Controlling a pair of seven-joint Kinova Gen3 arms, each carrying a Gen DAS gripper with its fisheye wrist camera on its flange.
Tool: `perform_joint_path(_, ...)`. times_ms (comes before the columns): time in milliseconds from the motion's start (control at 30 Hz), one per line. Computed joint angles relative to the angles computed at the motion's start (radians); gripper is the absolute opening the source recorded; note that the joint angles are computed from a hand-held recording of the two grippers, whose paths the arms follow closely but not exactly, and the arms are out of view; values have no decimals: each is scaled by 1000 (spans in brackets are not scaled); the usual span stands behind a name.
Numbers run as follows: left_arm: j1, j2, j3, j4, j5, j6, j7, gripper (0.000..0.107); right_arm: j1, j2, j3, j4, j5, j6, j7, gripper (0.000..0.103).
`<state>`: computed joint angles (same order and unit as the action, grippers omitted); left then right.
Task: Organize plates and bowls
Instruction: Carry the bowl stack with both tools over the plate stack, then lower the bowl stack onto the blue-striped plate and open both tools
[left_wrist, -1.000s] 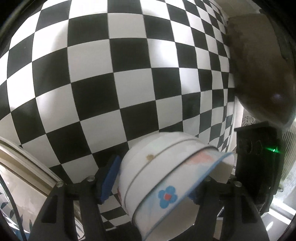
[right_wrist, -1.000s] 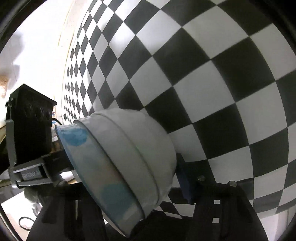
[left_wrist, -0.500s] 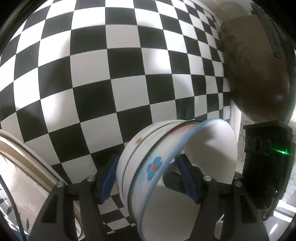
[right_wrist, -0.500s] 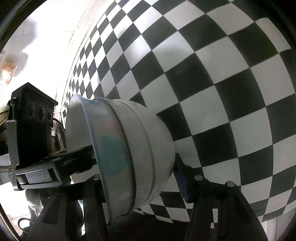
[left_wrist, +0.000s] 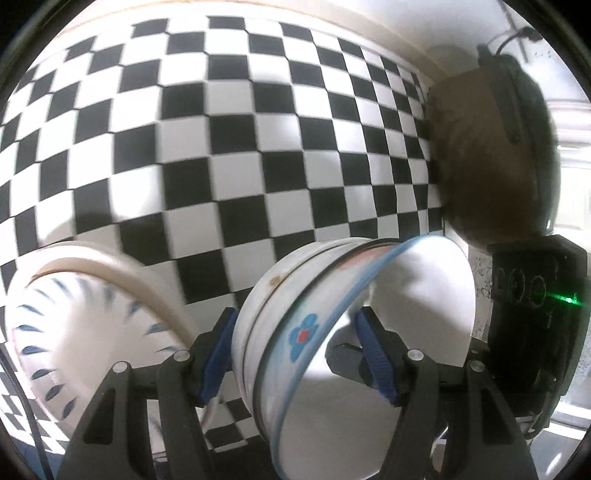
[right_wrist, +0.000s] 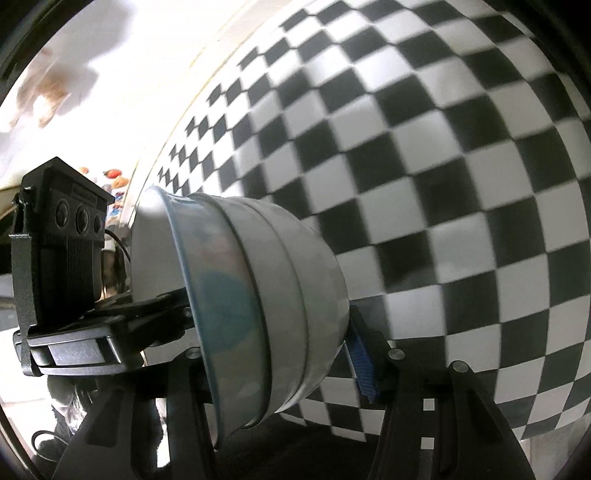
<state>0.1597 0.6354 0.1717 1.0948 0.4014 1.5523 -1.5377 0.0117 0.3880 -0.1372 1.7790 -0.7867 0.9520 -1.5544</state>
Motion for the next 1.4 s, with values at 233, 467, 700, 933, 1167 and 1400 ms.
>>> perform_joint_path(233, -80, -88, -35, 72, -11, -7, -25, 63, -94, 49, -38, -147, 37, 22, -65, 55)
perform_joint_path(467, -167, -146, -70, 164, -26, -19, -73, 63, -186, 96, -87, -202, 61, -8, -100, 55)
perform_joint_path(700, -216, -146, -88, 223, -34, -37, -108, 63, -255, 166, -111, -244, 95, -40, -134, 54)
perform_joint_path(933, -241, -121, -90, 253, -32, -52, -138, 63, -295, 219, -116, -281, 148, -49, -182, 54)
perform_joint_path(1167, -247, -115, -89, 273, -33, -72, -156, 63, -314, 254, -121, -310, 189, -57, -227, 53)
perform_joint_path(1400, -249, -115, -91, 272, -33, -74, -154, 63, -313, 252, -122, -323, 210, -41, -248, 53)
